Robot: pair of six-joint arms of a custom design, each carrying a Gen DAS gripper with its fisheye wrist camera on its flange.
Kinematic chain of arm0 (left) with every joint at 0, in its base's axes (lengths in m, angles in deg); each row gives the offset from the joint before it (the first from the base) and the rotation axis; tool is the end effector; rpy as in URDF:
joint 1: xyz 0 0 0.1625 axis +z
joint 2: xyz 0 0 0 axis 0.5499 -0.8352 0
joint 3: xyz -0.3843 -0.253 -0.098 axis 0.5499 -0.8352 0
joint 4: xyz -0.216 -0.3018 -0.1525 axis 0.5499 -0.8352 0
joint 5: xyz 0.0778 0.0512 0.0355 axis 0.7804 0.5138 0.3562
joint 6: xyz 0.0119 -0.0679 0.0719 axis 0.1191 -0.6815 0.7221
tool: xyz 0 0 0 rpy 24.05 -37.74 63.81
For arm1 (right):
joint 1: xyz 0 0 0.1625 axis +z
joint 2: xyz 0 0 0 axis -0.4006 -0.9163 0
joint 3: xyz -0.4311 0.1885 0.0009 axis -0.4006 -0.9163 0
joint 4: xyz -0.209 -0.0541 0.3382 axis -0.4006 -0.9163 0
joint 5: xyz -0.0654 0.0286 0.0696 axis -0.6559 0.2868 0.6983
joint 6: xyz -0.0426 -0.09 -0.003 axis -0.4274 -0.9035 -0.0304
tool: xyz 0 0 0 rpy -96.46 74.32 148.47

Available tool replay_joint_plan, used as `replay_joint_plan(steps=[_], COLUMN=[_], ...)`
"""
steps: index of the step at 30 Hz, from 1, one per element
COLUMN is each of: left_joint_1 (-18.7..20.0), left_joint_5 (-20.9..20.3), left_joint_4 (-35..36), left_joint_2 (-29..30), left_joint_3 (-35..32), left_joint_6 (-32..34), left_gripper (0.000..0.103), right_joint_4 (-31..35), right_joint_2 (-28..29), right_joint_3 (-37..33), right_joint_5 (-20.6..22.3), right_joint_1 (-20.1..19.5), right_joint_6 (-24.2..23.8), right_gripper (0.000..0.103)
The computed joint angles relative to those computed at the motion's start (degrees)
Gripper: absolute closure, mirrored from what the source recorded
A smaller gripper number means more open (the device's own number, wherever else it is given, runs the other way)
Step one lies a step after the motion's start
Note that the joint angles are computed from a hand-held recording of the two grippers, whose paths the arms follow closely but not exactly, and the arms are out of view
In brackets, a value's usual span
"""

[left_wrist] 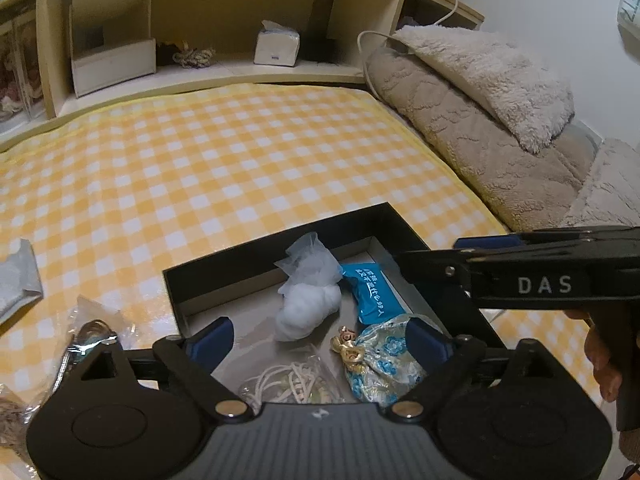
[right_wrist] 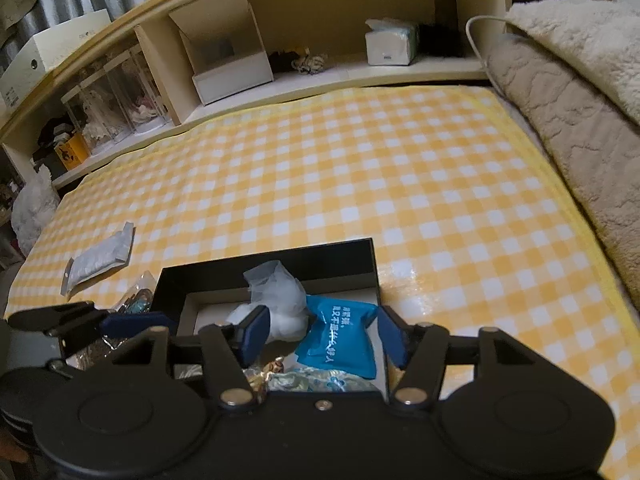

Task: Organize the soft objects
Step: 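Open both tools over the box and pull them back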

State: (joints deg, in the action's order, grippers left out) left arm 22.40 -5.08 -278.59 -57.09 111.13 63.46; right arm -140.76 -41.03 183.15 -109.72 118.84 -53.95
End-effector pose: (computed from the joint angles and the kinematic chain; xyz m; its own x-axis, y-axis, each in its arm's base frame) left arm -0.1452 -0.5502 0.0903 -0.7653 0.3386 -0.5474 0.5798 0.7319 -0.3580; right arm 0.1466 -0.5528 0.1012 -0.8272 -0.1556 0.5400 -0.4632 0.7328 -0.4984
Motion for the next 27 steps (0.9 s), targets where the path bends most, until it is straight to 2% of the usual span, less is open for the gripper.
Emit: replay_joint_plan(steps=[10,15,20,27], left_joint_1=[-2.00,-2.83,-3.48,-3.67], left_joint_5=[2.17,3.37,4.87,6.87], left_joint_4=[-1.08,-1.82,-2.63,-4.13], left_joint_2=[-2.98,-4.87,-6.87,-9.73], left_joint_3=[3.41,5.39,7.52,10.09], left_joint_6=[-1.23,-2.13,-3.08,-3.85], left_gripper=[0.003,0.000,0.000,0.000], right_joint_4=[-5.14,-8.03,-10.02,-13.90], right_joint_2=[-0.86,-0.62,-0.21,0.80], right_joint_3=[3.07,4.37,5.37,6.29], right_joint_5=[-1.84,-3.26,-4.40,-6.48], right_joint_1=[1.46,2.72,3.55,4.83], right_joint_6=[-0.88,-1.49,-1.70,-2.14], right_gripper=[0.021,0.005,0.001,0.000])
